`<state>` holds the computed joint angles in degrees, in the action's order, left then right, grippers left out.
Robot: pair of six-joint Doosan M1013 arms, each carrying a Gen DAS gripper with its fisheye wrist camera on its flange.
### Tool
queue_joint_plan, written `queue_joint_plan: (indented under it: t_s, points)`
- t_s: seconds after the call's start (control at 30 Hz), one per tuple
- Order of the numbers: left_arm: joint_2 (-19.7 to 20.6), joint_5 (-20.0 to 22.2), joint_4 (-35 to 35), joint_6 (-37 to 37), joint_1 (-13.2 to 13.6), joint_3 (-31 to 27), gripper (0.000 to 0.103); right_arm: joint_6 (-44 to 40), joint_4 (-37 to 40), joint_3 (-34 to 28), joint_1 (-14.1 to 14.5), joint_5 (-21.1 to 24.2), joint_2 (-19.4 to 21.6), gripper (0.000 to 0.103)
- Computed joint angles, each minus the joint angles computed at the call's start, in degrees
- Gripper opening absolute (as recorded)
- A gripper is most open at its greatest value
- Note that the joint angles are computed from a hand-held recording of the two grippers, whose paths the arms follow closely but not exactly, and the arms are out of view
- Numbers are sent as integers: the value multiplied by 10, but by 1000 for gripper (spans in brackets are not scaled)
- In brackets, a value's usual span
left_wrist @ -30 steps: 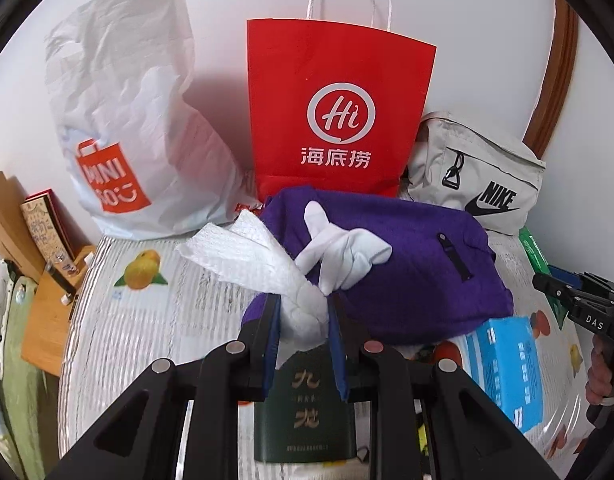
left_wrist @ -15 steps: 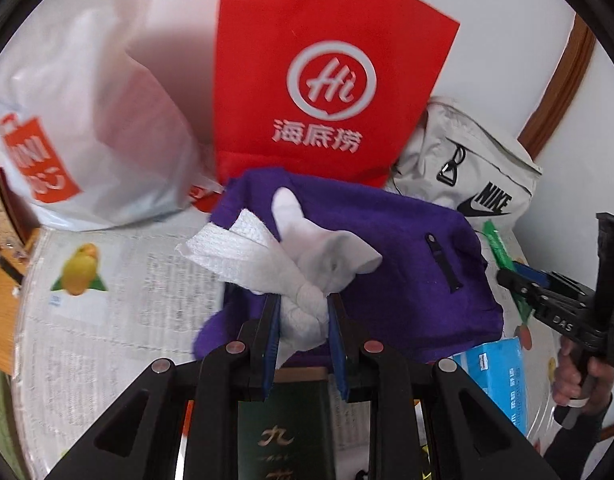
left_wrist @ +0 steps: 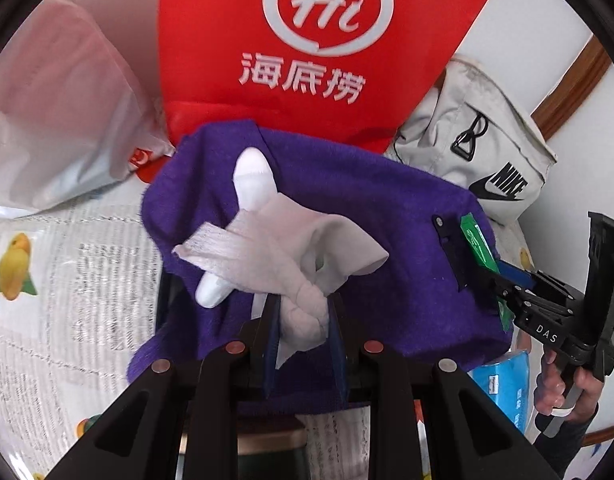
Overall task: Organize soft objects
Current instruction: 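Open both tools to drop the packet and cloth onto the purple towel, then grasp the white mesh bag with the left tool while the right tool moves toward the yellow bag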
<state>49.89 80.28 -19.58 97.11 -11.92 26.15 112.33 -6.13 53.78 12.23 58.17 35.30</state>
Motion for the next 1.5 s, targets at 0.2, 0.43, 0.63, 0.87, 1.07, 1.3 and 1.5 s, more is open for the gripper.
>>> queue_joint_plan:
  t_s: [0.2, 0.43, 0.63, 0.87, 1.07, 1.3, 1.5]
  points:
    - [21, 28, 3, -6, -4, -26, 22, -6, 9, -18, -3, 27, 15, 41]
    - [26, 42, -8, -17, -1, -36, 51, -26, 17, -25, -2, 37, 21, 55]
    - [0, 20, 2, 0, -3, 1, 56, -24, -3, -15, 5, 27, 8, 64]
    - [-43, -6, -1, 8, 5, 62, 57, -5, -18, 19, 16, 1, -26, 64]
    - [-96, -45, 4, 18, 11, 134, 57, 9, -25, 76, 30, -42, -72, 64]
    - [-161, -87, 12, 34, 17, 232, 59, 23, -37, 135, 53, -80, -114, 64]
    - [-219, -129, 6, 48, 26, 333, 64, 23, -39, 179, 74, -105, -142, 64]
